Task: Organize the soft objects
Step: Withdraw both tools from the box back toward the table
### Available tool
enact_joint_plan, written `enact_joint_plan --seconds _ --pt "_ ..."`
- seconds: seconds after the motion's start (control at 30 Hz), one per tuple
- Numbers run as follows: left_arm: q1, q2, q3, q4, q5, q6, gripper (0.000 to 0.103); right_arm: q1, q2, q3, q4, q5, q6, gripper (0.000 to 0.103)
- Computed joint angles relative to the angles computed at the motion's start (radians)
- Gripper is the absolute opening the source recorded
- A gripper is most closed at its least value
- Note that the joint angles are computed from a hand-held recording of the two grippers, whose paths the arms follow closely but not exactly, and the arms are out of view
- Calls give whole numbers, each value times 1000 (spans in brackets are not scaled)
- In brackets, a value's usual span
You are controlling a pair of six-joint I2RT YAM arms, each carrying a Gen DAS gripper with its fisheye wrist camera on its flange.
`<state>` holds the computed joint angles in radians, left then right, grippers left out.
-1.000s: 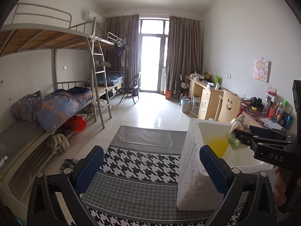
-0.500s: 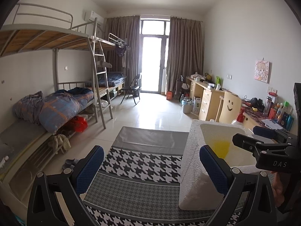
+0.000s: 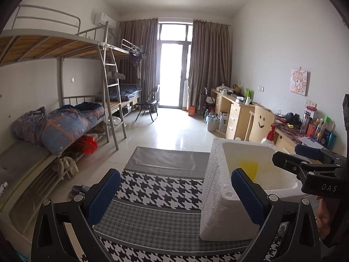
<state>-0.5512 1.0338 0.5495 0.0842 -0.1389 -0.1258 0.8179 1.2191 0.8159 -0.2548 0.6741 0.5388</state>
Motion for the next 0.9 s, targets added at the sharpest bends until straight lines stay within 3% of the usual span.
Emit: enact_joint_plan --seconds 0.9 --pt "-206 -159 -17 -98 -96 -25 102 204 -194 -85 -134 226 128 96"
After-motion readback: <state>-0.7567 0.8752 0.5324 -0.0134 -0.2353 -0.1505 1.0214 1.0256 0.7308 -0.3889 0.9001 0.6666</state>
